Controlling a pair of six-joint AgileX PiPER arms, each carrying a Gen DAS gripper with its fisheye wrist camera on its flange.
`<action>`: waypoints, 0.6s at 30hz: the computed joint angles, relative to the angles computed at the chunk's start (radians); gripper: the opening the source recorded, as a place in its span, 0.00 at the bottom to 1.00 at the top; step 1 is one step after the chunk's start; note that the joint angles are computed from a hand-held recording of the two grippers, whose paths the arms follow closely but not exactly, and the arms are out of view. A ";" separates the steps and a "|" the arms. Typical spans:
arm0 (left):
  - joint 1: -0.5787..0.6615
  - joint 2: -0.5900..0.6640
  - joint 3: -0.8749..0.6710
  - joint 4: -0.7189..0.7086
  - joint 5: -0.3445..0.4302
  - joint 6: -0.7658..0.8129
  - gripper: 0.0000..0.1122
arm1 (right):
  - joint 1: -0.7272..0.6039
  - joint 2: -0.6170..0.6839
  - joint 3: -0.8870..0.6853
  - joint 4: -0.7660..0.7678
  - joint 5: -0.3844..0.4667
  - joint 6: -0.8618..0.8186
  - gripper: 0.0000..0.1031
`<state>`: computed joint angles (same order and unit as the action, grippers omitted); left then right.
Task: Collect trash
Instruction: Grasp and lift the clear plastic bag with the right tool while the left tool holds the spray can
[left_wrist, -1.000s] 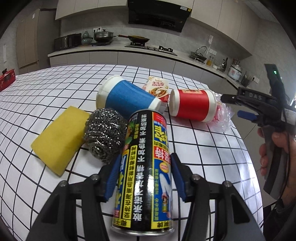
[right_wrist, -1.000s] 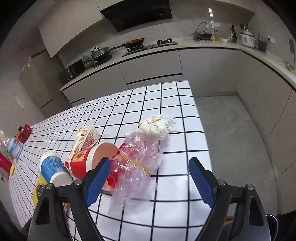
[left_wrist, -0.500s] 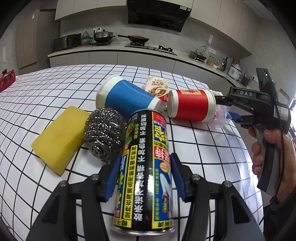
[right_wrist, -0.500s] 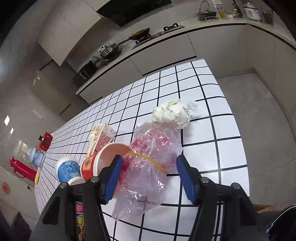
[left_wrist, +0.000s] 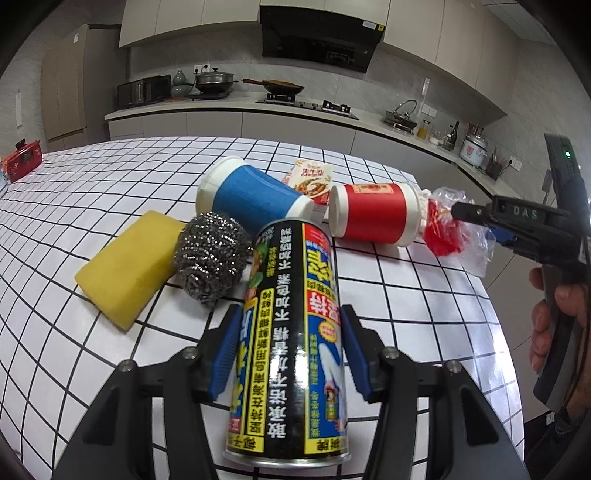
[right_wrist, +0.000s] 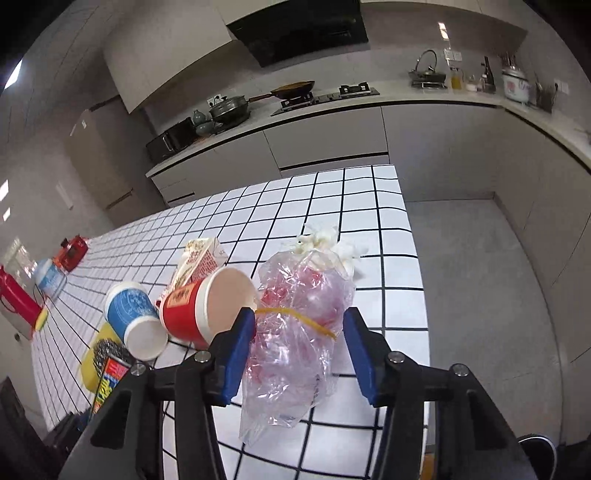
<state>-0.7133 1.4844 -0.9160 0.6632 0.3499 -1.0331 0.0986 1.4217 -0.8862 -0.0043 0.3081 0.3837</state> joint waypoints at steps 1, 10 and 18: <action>-0.005 -0.002 0.001 0.013 0.004 -0.016 0.48 | 0.006 -0.010 0.008 -0.031 0.009 0.018 0.36; -0.007 0.026 -0.034 -0.022 0.047 0.023 0.48 | -0.009 -0.024 0.049 0.107 0.034 -0.133 0.90; 0.000 0.094 -0.123 -0.072 0.093 0.099 0.56 | 0.018 0.054 0.026 0.017 0.068 -0.060 0.72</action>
<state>-0.7128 1.5782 -1.0392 0.5917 0.4433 -0.9339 0.1166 1.4762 -0.8600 0.0131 0.3758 0.3232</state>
